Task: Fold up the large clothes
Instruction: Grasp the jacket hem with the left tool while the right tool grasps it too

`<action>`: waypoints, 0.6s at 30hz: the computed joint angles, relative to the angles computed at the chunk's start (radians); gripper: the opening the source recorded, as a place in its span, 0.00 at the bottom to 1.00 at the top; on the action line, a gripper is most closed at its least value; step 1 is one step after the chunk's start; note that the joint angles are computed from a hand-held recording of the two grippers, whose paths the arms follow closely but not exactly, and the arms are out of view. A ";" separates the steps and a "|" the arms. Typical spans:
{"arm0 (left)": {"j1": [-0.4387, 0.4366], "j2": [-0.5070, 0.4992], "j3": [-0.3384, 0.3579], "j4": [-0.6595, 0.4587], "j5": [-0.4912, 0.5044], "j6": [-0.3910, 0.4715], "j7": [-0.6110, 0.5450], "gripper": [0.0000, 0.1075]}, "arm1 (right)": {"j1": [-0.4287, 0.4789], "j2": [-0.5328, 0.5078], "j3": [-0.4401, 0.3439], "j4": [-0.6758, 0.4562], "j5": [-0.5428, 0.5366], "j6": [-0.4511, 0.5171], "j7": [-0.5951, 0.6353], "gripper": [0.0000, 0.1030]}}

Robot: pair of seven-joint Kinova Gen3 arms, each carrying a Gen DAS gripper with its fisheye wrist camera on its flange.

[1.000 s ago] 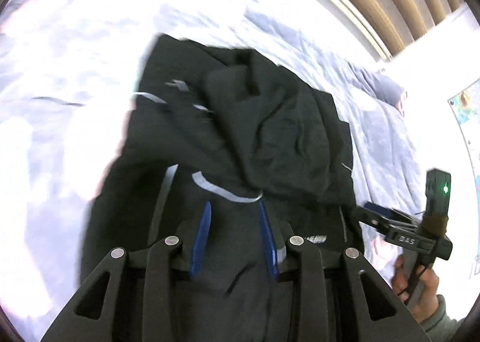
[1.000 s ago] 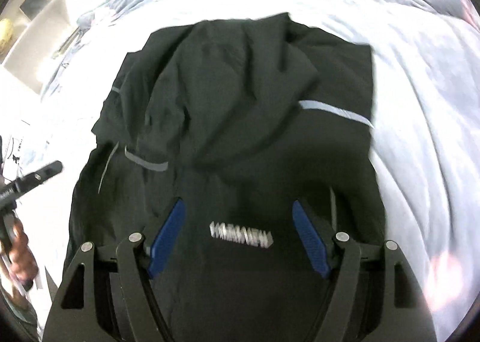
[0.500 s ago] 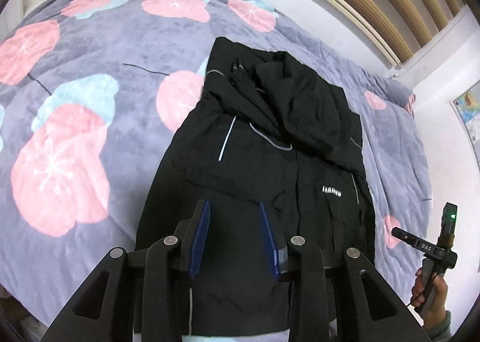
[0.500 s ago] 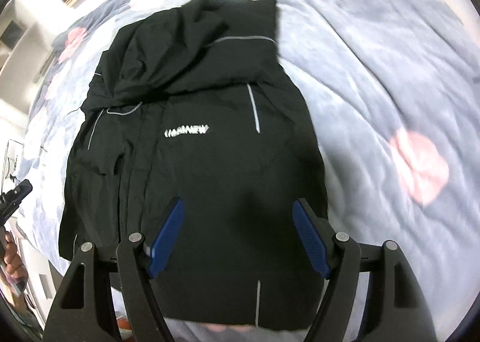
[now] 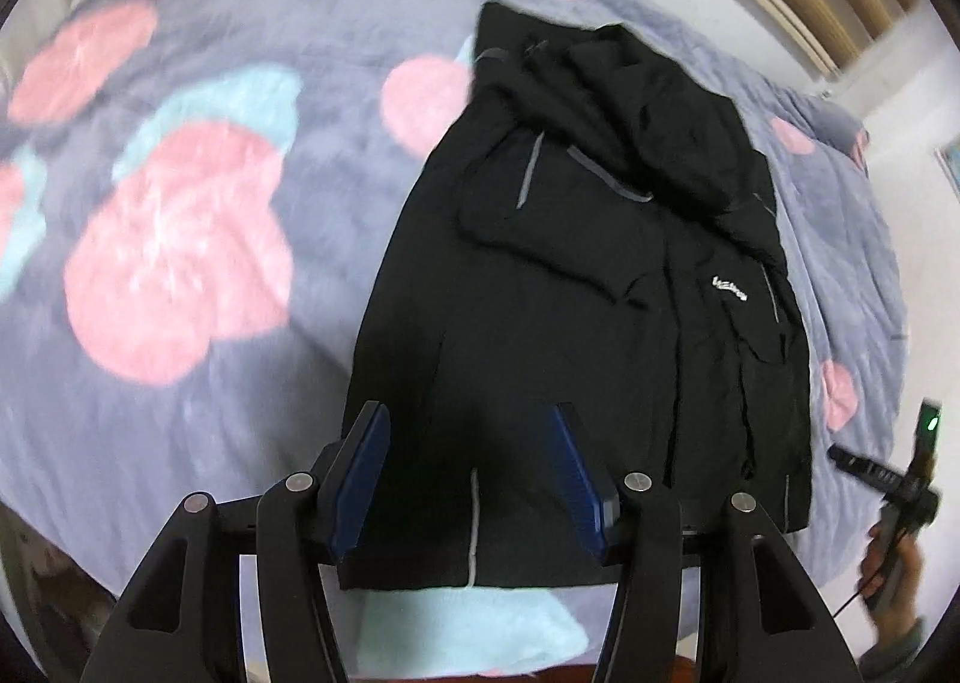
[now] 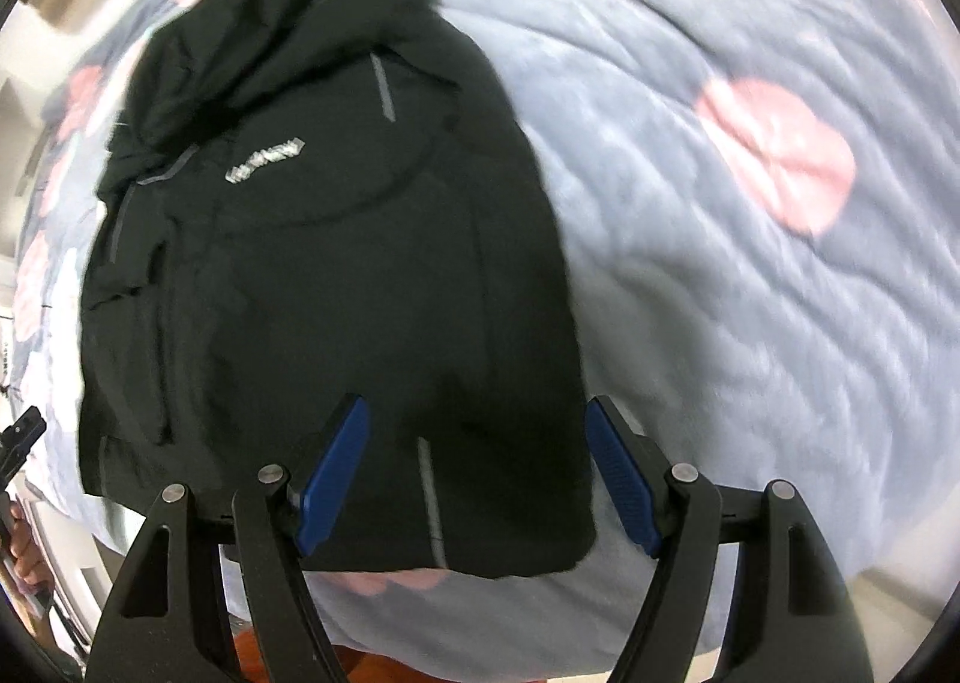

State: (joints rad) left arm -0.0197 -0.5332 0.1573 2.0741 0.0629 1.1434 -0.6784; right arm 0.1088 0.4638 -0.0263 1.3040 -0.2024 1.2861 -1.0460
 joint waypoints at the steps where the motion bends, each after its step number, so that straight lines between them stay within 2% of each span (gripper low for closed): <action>1: 0.005 -0.011 -0.027 0.027 0.016 -0.010 -0.007 0.53 | 0.000 0.006 0.006 0.006 0.007 -0.004 -0.006 0.75; 3: 0.010 -0.022 -0.067 0.071 0.041 -0.022 -0.025 0.53 | 0.005 0.015 0.011 0.013 0.014 -0.011 -0.011 0.75; 6: 0.006 -0.012 -0.085 0.116 0.054 -0.026 -0.052 0.53 | 0.022 0.033 0.016 0.018 0.012 -0.017 -0.017 0.75; 10: 0.016 -0.001 -0.152 0.196 0.111 -0.068 -0.130 0.53 | 0.063 0.067 0.013 0.002 -0.018 -0.005 -0.013 0.75; 14: 0.034 0.005 -0.258 0.293 0.213 -0.144 -0.257 0.53 | 0.094 0.104 0.004 -0.017 -0.044 0.034 0.003 0.75; 18: 0.014 0.006 -0.313 0.339 0.269 -0.174 -0.358 0.54 | 0.097 0.111 0.004 0.016 -0.042 0.026 0.007 0.75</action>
State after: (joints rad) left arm -0.0060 -0.5267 -0.1557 2.4130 0.3315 0.9691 -1.0363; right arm 0.2056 0.5748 -0.0225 1.3199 -0.2441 1.3116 -1.0393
